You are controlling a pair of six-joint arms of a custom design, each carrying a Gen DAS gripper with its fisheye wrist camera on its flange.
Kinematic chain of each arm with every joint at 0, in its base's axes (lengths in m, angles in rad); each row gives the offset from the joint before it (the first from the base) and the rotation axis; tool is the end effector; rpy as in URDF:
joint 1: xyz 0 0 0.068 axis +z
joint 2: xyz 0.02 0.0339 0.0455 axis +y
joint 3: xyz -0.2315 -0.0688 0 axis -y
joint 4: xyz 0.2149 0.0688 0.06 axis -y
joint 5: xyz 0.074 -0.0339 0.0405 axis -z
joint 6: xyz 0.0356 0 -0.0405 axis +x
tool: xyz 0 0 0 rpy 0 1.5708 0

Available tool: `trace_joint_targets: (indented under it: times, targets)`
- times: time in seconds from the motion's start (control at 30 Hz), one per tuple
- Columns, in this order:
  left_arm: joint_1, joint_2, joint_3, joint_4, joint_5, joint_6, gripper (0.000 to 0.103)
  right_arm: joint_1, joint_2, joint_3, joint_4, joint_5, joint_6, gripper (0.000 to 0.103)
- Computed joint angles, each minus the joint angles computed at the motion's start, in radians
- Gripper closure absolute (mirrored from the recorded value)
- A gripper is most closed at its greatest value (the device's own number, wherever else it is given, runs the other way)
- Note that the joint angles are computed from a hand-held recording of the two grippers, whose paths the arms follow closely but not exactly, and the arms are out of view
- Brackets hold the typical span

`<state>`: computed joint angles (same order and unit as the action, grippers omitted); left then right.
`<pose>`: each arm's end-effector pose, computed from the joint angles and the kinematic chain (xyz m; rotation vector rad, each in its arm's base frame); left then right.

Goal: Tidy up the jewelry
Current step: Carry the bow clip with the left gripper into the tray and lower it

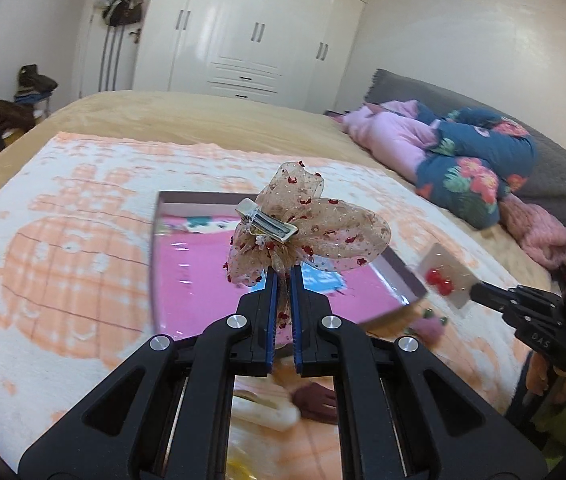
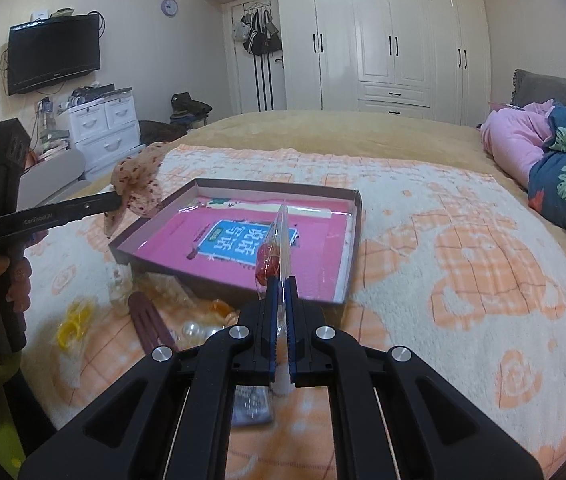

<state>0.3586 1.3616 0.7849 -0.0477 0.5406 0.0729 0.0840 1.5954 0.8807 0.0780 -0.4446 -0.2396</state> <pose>0.2589 0.0775 0.2120 -0.0041 2.1138 -0.3371 0.3103 0.0415 0.1863 -0.5883 2.0828 0.4003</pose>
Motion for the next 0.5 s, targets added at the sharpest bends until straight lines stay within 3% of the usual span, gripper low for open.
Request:
trace_joint_targets:
  times: [0.5]
  targets:
    - [0.039,0.218,0.134,0.044,-0.067,0.022,0.101,0.064,0.203,0.243,-0.024,0.14,0.065,0.099]
